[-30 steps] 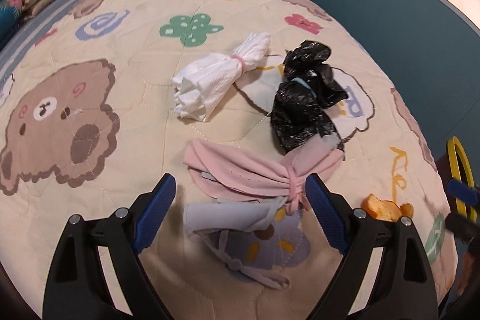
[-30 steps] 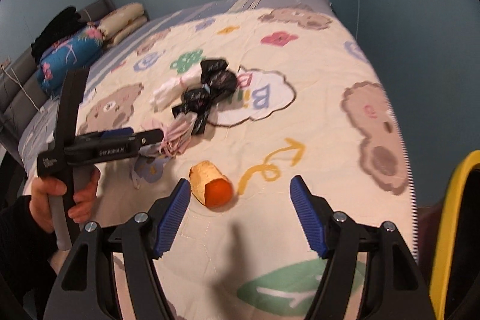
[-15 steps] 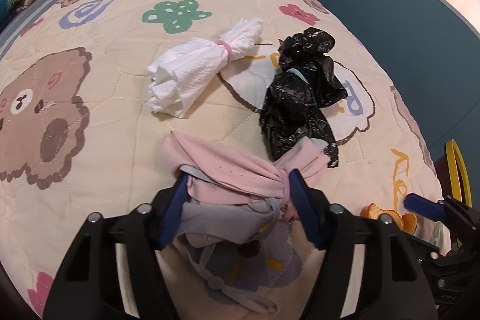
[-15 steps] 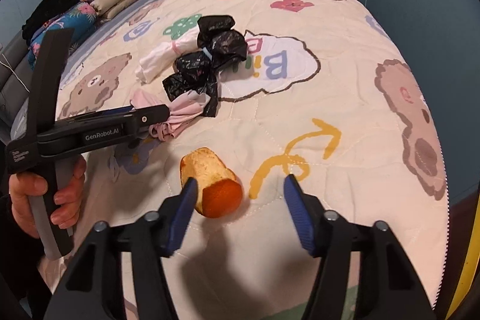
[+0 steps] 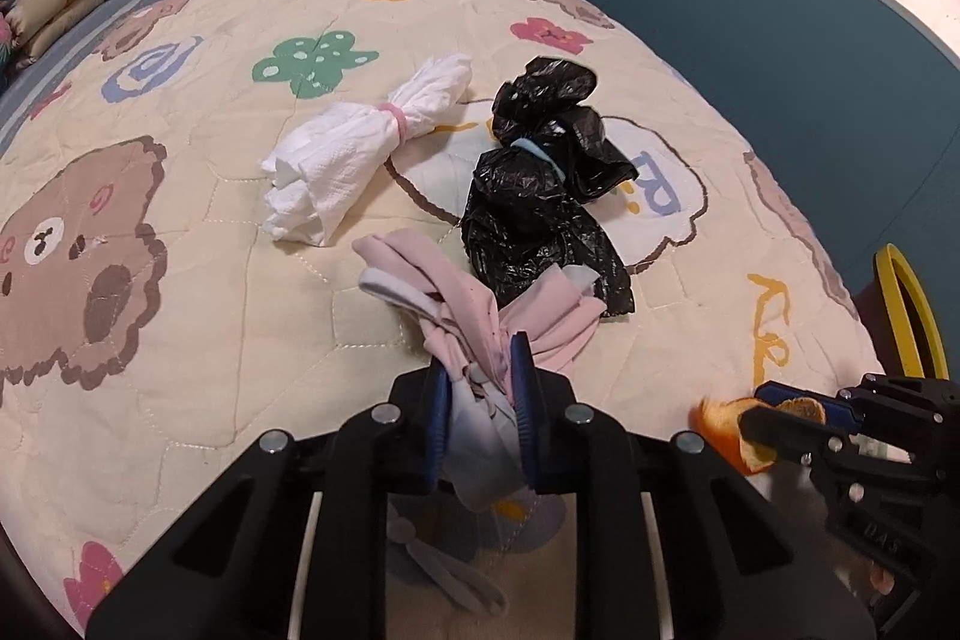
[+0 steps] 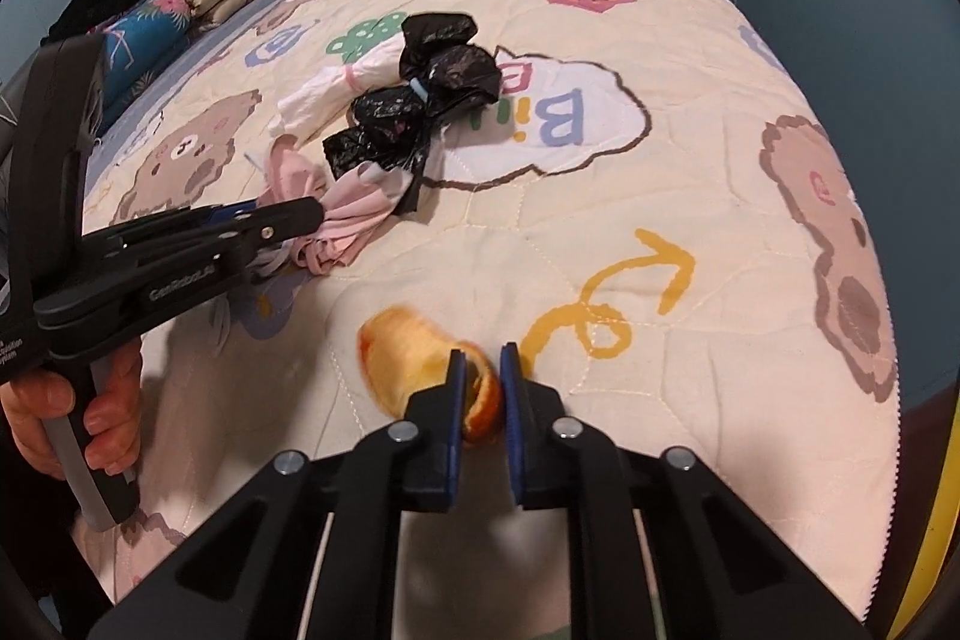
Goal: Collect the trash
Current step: 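Close left tool on the pink cloth while right tool closes on the orange peel, then carry the pink cloth in left tool while right tool carries the peel to the bin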
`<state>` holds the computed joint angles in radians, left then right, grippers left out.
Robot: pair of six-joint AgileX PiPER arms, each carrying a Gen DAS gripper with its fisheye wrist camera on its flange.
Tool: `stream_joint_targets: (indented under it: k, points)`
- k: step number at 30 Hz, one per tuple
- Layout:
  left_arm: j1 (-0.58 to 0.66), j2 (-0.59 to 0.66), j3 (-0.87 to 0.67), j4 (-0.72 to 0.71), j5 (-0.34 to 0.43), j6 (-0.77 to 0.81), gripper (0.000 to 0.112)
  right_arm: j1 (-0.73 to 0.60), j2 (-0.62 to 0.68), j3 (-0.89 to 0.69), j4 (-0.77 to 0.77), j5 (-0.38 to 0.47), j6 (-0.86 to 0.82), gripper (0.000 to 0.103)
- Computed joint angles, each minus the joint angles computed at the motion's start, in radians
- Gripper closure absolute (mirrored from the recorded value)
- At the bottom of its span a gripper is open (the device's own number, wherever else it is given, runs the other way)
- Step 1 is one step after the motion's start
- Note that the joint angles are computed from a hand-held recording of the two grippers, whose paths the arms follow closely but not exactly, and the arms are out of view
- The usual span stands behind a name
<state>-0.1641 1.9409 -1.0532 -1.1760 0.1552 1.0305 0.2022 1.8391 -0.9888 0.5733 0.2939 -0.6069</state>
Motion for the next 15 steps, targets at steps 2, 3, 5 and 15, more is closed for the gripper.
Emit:
stream_joint_targets:
  k: [2,3,5,15]
  points:
    - [0.004,-0.031,0.020,-0.028,0.008,0.029,0.094,-0.020,-0.021,0.008,0.047,0.020,-0.043,0.093]
    - [0.006,-0.044,0.029,-0.041,0.012,0.045,0.094,-0.035,-0.041,0.020,0.075,0.029,-0.071,0.093]
    - [-0.001,-0.092,0.064,-0.080,0.008,0.093,0.094,-0.060,-0.074,0.038,0.117,0.049,-0.115,0.093]
    - [-0.128,-0.359,0.206,0.284,-0.057,-0.298,0.094,-0.268,-0.327,0.177,0.258,0.156,-0.301,0.093]
